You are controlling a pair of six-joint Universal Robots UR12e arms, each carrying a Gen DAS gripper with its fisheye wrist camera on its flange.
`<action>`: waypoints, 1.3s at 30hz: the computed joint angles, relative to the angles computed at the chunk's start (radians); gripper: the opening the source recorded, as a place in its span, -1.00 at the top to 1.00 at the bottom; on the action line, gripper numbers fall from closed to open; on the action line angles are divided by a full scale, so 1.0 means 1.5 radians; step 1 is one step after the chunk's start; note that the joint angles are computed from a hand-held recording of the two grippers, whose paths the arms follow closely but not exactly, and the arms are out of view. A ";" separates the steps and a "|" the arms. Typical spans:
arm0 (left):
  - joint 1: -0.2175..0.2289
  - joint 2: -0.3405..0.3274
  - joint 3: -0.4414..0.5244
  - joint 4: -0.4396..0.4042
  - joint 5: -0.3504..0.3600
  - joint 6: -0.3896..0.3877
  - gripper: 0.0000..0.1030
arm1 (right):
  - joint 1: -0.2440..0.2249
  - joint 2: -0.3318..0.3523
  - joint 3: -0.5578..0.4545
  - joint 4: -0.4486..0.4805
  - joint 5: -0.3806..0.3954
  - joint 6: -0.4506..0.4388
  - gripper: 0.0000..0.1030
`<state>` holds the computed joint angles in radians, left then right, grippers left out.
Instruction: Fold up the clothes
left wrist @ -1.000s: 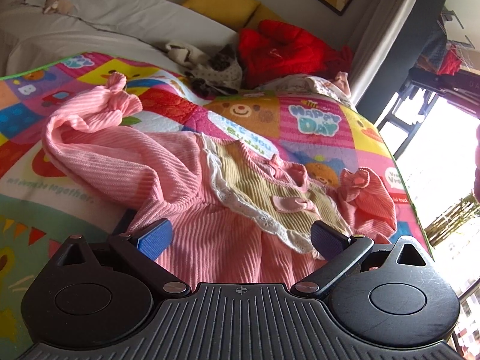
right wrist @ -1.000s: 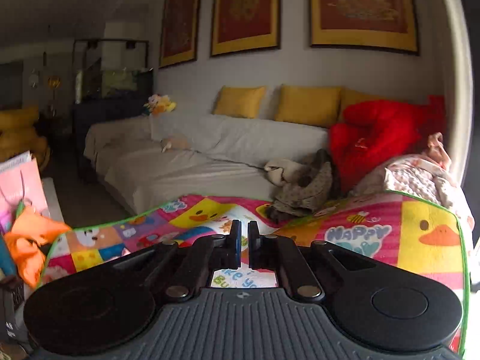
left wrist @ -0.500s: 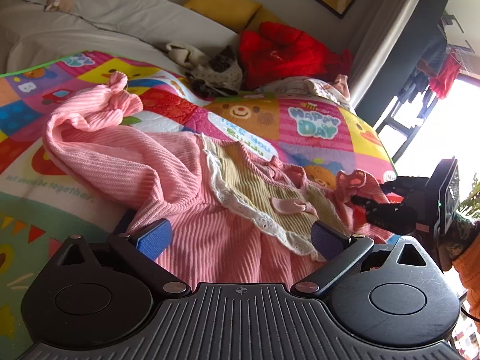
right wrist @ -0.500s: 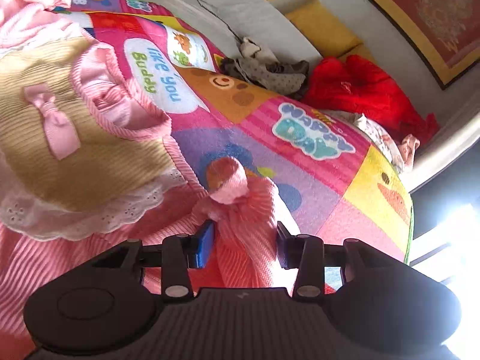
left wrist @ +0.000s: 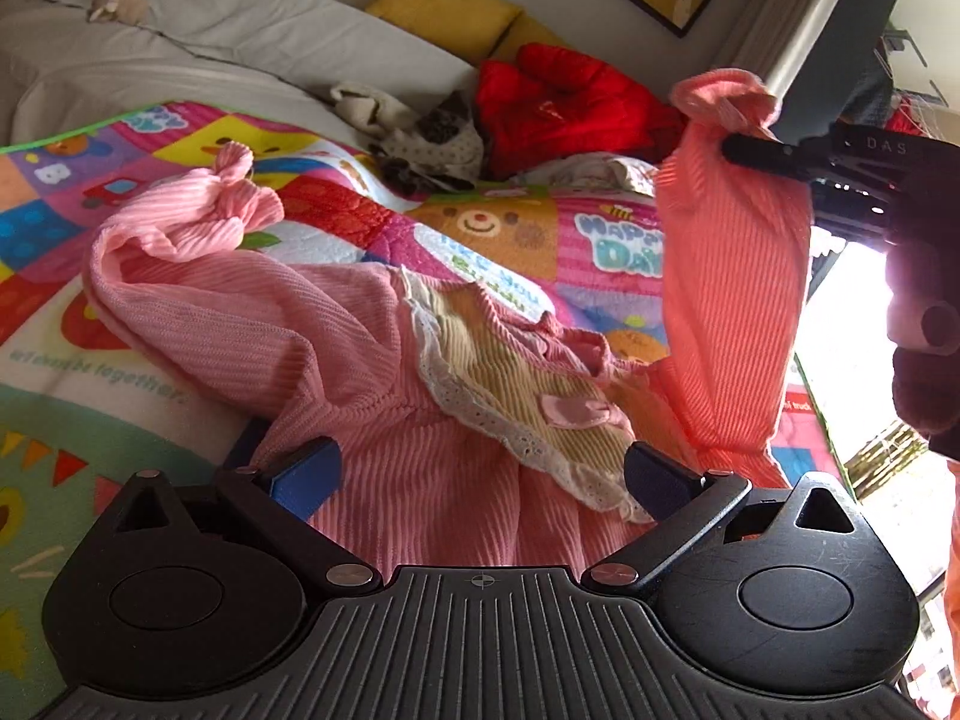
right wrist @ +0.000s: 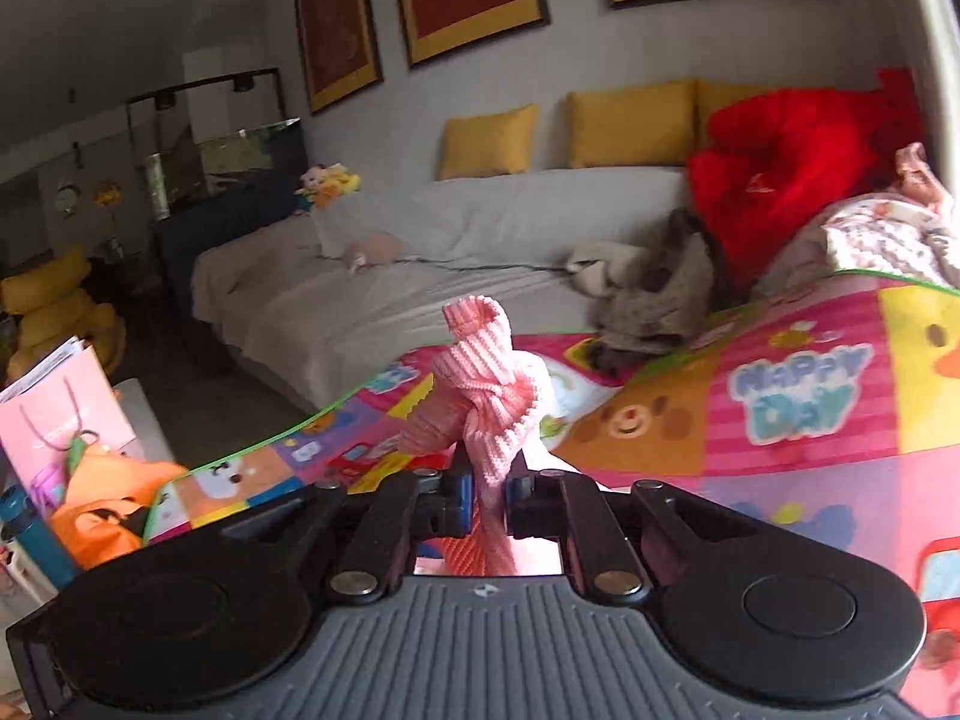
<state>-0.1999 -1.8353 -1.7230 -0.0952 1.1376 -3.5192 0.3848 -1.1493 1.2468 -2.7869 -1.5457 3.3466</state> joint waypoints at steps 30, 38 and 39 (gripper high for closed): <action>0.018 -0.066 0.169 -0.237 0.239 0.135 0.39 | -0.012 -0.109 0.247 -0.096 -0.076 0.004 -0.18; -0.013 -0.056 0.201 -0.086 0.144 0.143 0.81 | -0.017 -0.132 0.279 -0.152 -0.093 0.032 -0.19; -0.020 -0.060 0.211 -0.070 0.118 0.141 0.81 | -0.018 -0.133 0.282 -0.158 -0.097 0.037 -0.19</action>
<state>-0.2302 -1.9249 -1.4068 -0.2002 1.3146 -3.3083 0.3578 -1.3493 1.6693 -3.0238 -1.6907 3.4015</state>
